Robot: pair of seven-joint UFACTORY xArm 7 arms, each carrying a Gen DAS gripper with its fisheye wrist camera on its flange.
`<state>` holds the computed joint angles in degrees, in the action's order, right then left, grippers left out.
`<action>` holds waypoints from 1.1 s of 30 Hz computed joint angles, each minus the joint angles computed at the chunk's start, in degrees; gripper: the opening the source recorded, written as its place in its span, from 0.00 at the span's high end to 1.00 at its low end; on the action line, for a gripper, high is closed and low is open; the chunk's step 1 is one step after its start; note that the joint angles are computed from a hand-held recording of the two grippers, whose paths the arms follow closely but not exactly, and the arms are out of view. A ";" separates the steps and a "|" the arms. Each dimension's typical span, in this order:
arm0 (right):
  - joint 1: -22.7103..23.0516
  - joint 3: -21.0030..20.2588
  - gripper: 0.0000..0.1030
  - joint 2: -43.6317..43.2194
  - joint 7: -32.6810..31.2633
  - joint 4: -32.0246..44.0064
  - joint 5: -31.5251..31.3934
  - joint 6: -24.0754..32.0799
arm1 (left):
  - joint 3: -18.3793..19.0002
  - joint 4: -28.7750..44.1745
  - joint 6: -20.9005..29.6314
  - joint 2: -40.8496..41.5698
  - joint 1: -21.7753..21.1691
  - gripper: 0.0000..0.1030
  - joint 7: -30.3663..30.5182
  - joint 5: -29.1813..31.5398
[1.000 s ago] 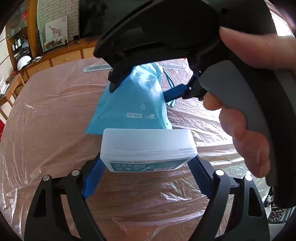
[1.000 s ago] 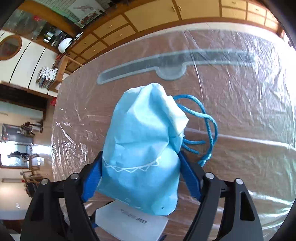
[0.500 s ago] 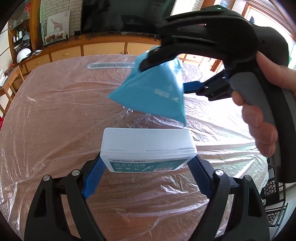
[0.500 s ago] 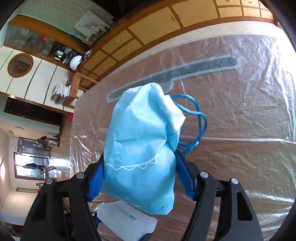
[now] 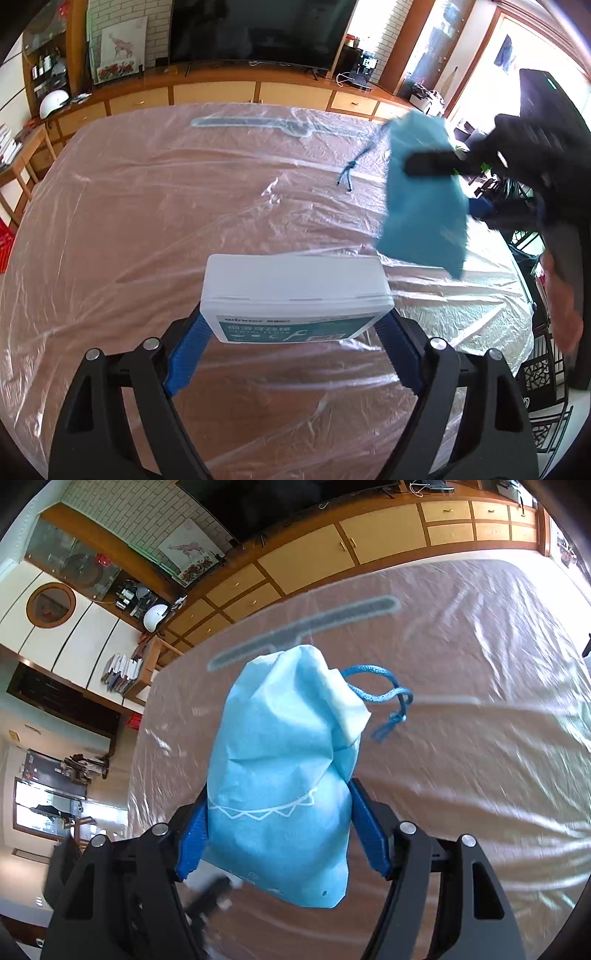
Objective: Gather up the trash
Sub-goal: 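Carry the floss box and blue bag over the wastebasket with both tools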
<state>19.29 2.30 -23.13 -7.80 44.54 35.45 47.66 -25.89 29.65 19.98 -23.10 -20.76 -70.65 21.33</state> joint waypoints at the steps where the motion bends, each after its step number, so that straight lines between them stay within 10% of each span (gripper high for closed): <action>1: -0.15 0.05 0.34 -1.23 -0.04 -0.94 -0.43 0.04 | -0.11 -0.20 0.37 -0.51 -0.13 0.17 -0.22 -0.09; 33: 0.28 -6.03 0.34 -42.12 -0.02 -21.38 -2.41 18.64 | -5.70 -5.35 13.84 -18.97 -13.19 0.18 -0.46 -8.60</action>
<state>19.57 -3.73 -65.25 -7.82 23.16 33.04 66.30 -31.59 24.30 33.82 -42.07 -33.95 -71.12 12.73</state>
